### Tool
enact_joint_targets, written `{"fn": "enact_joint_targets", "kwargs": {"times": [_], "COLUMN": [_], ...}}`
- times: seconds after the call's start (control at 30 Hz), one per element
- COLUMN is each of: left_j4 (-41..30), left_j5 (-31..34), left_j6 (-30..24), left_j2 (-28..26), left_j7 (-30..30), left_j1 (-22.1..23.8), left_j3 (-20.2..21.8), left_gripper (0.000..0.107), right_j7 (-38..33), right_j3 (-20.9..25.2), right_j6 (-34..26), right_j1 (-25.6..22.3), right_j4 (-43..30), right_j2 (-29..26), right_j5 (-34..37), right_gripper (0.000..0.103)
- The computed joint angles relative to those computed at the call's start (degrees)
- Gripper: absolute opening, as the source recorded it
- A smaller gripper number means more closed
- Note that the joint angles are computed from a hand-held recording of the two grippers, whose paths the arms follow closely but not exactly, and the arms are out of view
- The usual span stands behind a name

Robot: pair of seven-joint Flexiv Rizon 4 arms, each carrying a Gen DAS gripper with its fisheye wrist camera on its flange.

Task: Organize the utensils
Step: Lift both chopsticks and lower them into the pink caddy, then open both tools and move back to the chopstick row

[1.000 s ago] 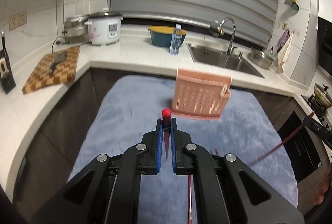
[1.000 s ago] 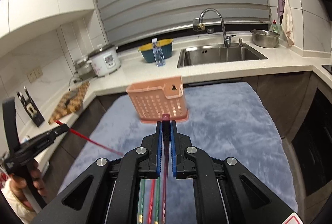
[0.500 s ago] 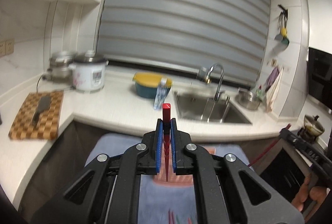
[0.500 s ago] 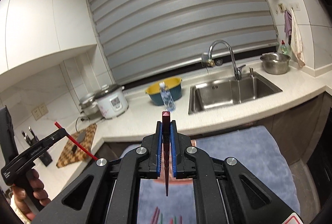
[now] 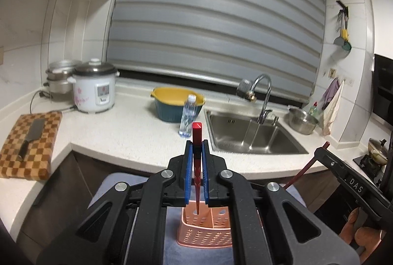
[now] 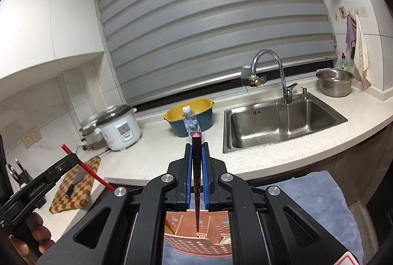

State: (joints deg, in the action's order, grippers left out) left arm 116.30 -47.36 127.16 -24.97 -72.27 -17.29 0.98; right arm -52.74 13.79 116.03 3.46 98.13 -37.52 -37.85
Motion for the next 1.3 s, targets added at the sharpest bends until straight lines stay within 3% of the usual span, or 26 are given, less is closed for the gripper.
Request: {"fn": "enact_joint_targets", "kwargs": {"times": [0.23, 0.27, 0.33, 0.4, 0.5, 0.67, 0.77, 0.97, 1.1, 1.2, 1.3], "left_j4": [-0.7, -0.7, 0.2, 0.4, 1.5, 3.8, 6.8, 13.8, 18.6, 21.5, 23.8], "left_j5": [-0.9, -1.6, -1.2, -5.1, -9.9, -17.3, -19.0, -24.2, -26.6, -27.5, -28.4], "left_j6": [-3.1, -3.1, -2.7, -0.9, 1.4, 4.5, 7.3, 12.2, 12.3, 10.3, 9.3], "left_j2": [-2.2, -2.3, -1.9, -2.0, -0.9, 1.8, 3.5, 5.9, 6.1, 5.5, 3.9], "left_j7": [-0.8, -0.9, -1.7, 0.7, 4.3, 10.1, 11.1, 10.1, 5.9, 2.2, 0.1], "left_j1": [0.2, -0.2, -0.5, -3.1, -5.0, -6.7, -7.3, -10.4, -12.5, -14.0, -16.1], "left_j3": [0.4, 0.7, 0.8, 2.2, 1.6, -1.3, -3.4, -7.4, -9.7, -10.9, -11.6], "left_gripper": [0.008, 0.01, 0.03, 0.044, 0.055, 0.058, 0.064, 0.066, 0.066, 0.066, 0.066], "right_j7": [-1.9, -2.5, -2.8, -2.7, -2.3, -0.3, -2.0, -6.3, -9.0, -13.9, -22.2], "right_j3": [-0.1, -0.8, -0.6, 0.0, 0.2, 0.8, -1.6, -4.1, -5.1, -6.1, -8.0], "right_j6": [-2.6, -2.1, -1.7, -0.5, 1.3, 4.3, 6.9, 10.1, 10.4, 9.7, 8.9], "right_j1": [0.7, 1.3, 0.9, -0.2, -1.3, -4.3, -3.4, -3.8, -4.9, -3.3, 1.7], "right_j4": [-0.2, 0.3, 0.9, 2.3, 4.6, 10.4, 16.1, 29.2, 37.1, 41.8, 46.2], "right_j2": [-1.8, -1.5, -1.0, 0.0, 1.5, 4.9, 8.1, 13.0, 14.3, 14.8, 14.8], "right_j5": [0.8, 2.0, 2.9, 3.4, 3.3, -0.1, 0.2, -0.3, -1.1, 2.3, 10.9], "right_gripper": [0.008, 0.013, 0.016, 0.021, 0.026, 0.028, 0.029, 0.037, 0.037, 0.037, 0.037]}}
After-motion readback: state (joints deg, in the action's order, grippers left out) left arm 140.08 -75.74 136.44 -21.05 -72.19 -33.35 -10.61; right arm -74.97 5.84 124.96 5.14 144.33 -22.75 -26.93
